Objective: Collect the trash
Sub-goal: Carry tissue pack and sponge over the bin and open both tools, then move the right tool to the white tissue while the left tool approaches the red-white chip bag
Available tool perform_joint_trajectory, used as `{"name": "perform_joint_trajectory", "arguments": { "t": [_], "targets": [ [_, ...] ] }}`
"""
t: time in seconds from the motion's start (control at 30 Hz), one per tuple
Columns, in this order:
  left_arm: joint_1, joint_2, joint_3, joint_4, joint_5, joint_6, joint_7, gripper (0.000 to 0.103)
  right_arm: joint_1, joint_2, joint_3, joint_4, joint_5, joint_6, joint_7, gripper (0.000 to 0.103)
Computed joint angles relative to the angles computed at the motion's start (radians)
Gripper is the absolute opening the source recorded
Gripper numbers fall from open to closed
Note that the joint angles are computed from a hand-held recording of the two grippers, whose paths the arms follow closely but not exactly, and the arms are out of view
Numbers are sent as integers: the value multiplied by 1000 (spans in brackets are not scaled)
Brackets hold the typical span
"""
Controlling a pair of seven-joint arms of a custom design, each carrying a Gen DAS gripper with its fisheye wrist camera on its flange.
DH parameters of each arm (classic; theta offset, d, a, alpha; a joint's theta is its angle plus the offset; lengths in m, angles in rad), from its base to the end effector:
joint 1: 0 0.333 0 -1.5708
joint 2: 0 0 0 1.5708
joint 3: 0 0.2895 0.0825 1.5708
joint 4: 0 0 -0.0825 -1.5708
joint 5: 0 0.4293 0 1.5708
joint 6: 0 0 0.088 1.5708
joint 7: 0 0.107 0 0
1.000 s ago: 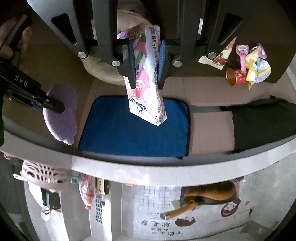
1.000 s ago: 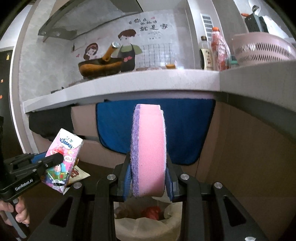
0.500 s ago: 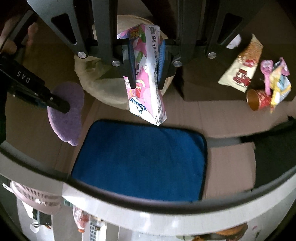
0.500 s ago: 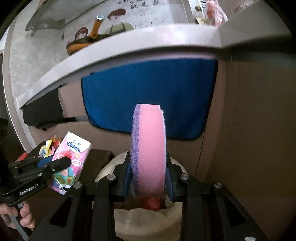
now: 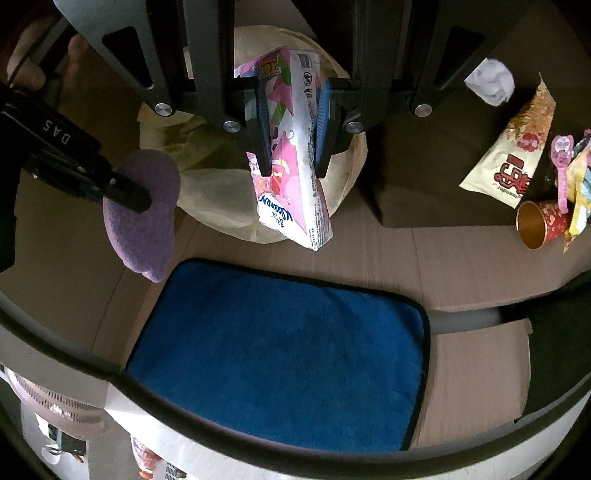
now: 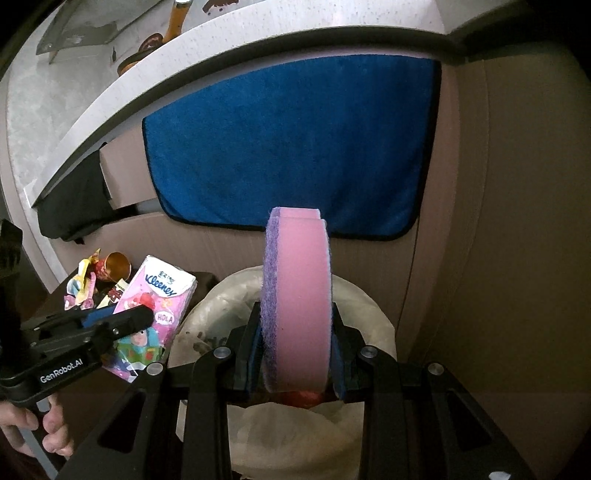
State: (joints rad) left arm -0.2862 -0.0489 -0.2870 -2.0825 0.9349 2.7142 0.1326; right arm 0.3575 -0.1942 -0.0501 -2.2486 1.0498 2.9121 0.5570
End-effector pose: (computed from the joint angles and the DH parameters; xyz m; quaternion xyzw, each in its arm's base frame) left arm 0.5034 -0.3611 0.4659 -0.6751 0.5965 -0.3573 0.2464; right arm 0.5575 0.1203 0.4750 -0.7301 0.4925 -0.1947 0.4318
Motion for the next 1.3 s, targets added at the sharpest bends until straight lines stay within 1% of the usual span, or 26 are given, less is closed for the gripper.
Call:
{"name": "perform_joint_trajectory", "arguments": {
  "t": [0.13,0.17,0.23,0.27,0.3,0.33,0.37,0.4,0.53,0.63,0.8,0.93,1.03,1.13,1.2,1.3],
  "targets": [
    [0,18,6,11,-16,14,10,22,-7,21,5,15,-17,-6,19,29],
    [3,22,11,10,-16,39,5,23,-9,24,6,17,-16,-9,20,30],
    [7,28,19,8,-15,75,3,31,-9,29,6,20,5,-10,7,31],
    [12,27,25,3,4,105,-14,39,-12,32,9,20,6,-2,11,42],
    [17,22,28,-2,29,119,-41,45,-16,36,15,20,-2,12,26,49],
    [20,16,30,-7,38,123,-55,45,-16,39,14,22,7,16,24,57],
    [25,7,31,-14,47,130,-70,45,-16,41,12,24,22,18,22,57],
    [30,-5,30,-22,53,129,-81,46,-19,42,11,26,27,9,25,57],
    [43,-57,6,-50,63,53,-88,46,-31,44,20,28,9,-2,62,57],
    [55,-95,-9,-81,45,29,-78,46,-31,29,29,8,-20,17,82,57],
    [80,-197,-34,-166,-9,2,-55,46,-5,8,27,-6,-37,20,103,57],
    [110,-309,-52,-268,-60,14,-45,46,26,-16,29,-19,-50,35,116,57],
    [130,-412,-55,-366,-120,29,-36,46,58,-37,27,-33,-55,45,117,57],
    [147,-537,-55,-476,-183,19,-24,46,95,-51,28,-44,-62,52,112,57],
    [152,-630,-45,-559,-233,6,-13,46,126,-54,20,-45,-46,53,87,57],
    [150,-738,-28,-663,-312,-3,-6,46,163,-48,21,-41,-16,48,48,57]
  ]
}}
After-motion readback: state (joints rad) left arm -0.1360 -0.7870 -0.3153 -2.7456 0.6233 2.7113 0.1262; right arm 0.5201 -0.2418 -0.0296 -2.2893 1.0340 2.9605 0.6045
